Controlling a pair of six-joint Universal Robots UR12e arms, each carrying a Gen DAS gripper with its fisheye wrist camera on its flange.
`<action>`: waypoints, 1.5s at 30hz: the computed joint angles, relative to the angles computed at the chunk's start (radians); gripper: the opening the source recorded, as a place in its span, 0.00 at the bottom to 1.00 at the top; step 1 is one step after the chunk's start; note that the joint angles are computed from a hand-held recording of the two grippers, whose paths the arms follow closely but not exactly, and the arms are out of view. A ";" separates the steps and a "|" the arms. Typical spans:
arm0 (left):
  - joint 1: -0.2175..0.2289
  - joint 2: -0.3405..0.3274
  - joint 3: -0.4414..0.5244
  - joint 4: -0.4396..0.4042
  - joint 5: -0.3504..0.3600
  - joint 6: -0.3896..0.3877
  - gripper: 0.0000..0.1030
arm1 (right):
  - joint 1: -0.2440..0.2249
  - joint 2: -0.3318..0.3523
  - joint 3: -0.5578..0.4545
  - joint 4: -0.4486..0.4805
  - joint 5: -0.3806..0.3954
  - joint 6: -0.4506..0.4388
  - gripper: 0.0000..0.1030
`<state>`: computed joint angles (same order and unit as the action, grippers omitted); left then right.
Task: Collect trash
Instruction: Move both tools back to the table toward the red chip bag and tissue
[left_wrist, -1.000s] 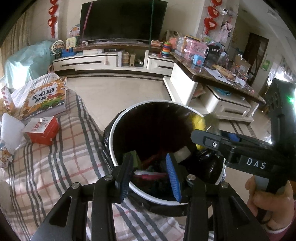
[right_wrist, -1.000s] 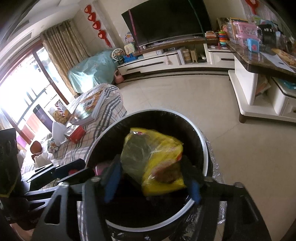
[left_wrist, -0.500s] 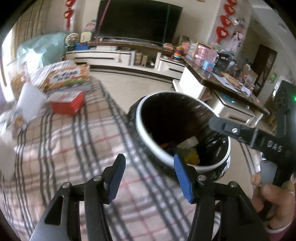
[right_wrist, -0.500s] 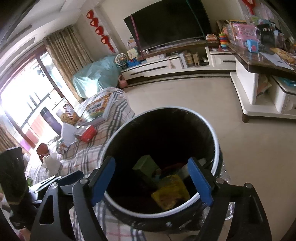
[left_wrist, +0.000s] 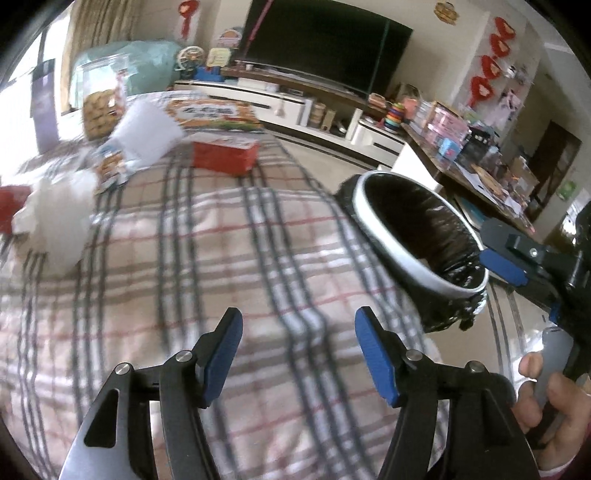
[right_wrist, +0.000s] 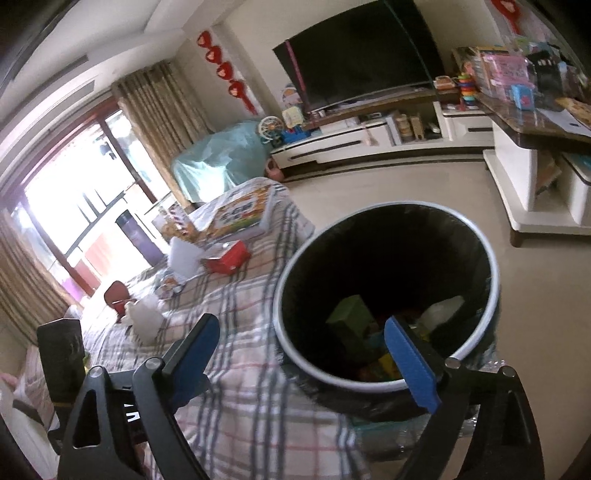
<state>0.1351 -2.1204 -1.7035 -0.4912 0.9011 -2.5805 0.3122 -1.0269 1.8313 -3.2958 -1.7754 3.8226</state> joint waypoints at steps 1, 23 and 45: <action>0.007 0.000 -0.003 0.006 0.003 -0.007 0.61 | 0.004 0.005 -0.005 0.001 0.003 0.000 0.90; 0.141 -0.008 -0.026 0.104 0.067 -0.168 0.61 | 0.074 0.122 -0.181 0.106 0.153 -0.064 0.90; 0.176 -0.108 0.135 0.130 0.113 -0.267 0.66 | 0.102 0.243 -0.399 0.237 0.249 -0.114 0.90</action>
<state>0.3113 -2.2288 -1.5684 -0.3611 1.0143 -2.8474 0.4137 -0.7842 1.4323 -3.0590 -1.5260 3.7089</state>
